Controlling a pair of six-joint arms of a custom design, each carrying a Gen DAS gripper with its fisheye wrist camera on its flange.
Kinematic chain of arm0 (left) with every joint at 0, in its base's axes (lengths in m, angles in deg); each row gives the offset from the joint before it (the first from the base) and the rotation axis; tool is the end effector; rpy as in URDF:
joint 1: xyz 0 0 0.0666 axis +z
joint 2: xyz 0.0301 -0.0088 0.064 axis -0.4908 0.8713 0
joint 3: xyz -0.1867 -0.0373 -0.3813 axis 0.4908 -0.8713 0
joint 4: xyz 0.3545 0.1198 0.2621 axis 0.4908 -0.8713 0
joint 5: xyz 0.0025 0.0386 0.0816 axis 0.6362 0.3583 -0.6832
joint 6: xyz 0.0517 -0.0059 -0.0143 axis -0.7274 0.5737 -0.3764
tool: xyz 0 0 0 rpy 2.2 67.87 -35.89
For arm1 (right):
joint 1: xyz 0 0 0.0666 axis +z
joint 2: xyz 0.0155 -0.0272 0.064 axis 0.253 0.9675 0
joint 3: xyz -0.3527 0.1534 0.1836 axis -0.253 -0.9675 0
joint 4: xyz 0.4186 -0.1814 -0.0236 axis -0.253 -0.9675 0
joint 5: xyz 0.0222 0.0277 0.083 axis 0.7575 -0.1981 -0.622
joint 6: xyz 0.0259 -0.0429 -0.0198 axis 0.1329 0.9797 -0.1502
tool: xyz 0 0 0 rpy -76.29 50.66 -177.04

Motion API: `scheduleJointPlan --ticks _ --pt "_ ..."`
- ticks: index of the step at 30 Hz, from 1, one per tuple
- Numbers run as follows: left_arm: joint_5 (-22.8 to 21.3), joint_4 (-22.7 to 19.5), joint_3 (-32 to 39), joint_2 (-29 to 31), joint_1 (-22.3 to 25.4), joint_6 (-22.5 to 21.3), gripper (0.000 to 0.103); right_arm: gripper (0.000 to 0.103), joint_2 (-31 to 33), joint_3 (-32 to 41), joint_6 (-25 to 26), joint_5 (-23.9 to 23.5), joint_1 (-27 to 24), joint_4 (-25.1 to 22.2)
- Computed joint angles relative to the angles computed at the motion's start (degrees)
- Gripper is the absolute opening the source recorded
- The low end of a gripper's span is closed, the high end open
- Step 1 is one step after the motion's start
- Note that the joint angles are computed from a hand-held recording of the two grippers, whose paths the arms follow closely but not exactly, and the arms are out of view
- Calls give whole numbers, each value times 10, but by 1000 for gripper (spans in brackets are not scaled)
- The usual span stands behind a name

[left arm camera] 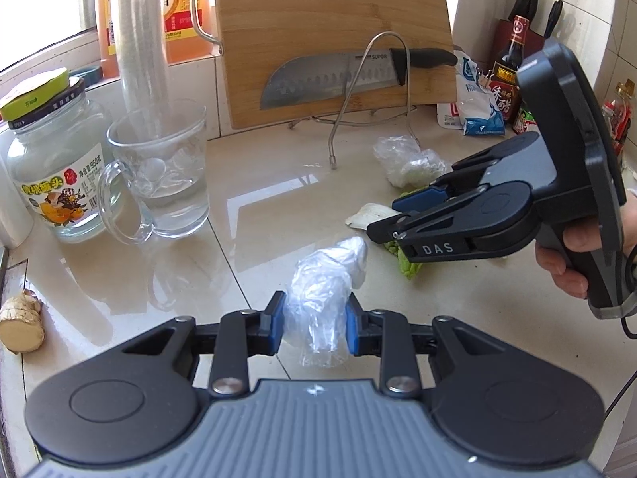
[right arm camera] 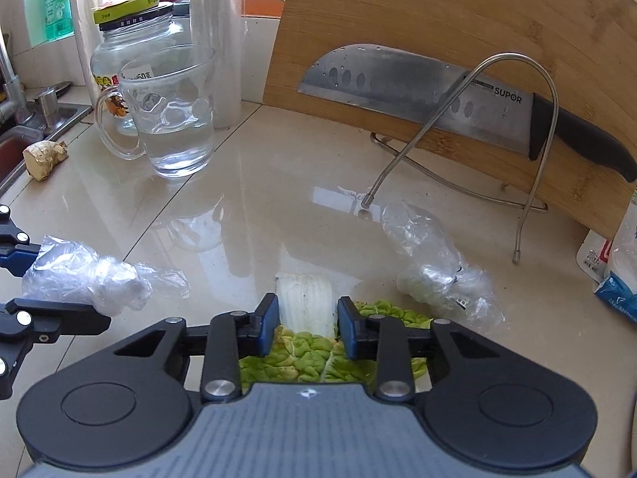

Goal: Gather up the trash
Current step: 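Grasp the napa cabbage leaf with the right tool while the left tool holds the bag, then carry the cabbage to the bucket and release it with the right tool while the left tool carries the bag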

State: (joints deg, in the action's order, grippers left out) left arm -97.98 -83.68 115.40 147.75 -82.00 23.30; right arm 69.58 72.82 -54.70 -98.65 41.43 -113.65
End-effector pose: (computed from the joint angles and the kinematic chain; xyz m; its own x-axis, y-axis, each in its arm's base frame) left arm 0.2958 -0.3509 0.4792 -0.6765 -0.2736 -0.6838 -0.3097 0.9480 -0.0730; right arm 0.5021 0.2664 0.4606 -0.2960 -0.7518 -0.5892 -0.9124 0.4050 -0.0584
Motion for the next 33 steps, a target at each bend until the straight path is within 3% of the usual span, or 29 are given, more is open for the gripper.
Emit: scheduleJointPlan --ticks 8,10,13,19,23,26,29,30,33 --pt "5 2 1 0 4 -13 28 36 -11 -2 0 -12 -6 4" --pt "4 4 2 0 4 -19 28 19 -14 2 2 -18 -9 -5" --pt "3 7 3 1 4 -28 28 19 -22 1 3 -24 -14 -9" --pt "4 15 2 0 4 -43 28 45 -35 -15 16 -10 -13 -3" --pt "5 20 0 -2 7 -48 28 52 -31 -23 24 5 -6 8" --pt "6 20 -1 -2 8 -47 28 52 -18 -18 28 11 -1 2" --pt "5 12 -1 -2 6 -36 28 42 -19 -25 36 28 4 21" --pt "4 10 -1 -2 6 -34 28 34 -19 -22 36 28 3 18" --pt "2 7 0 -1 5 -33 28 34 -20 -13 39 2 -4 2"
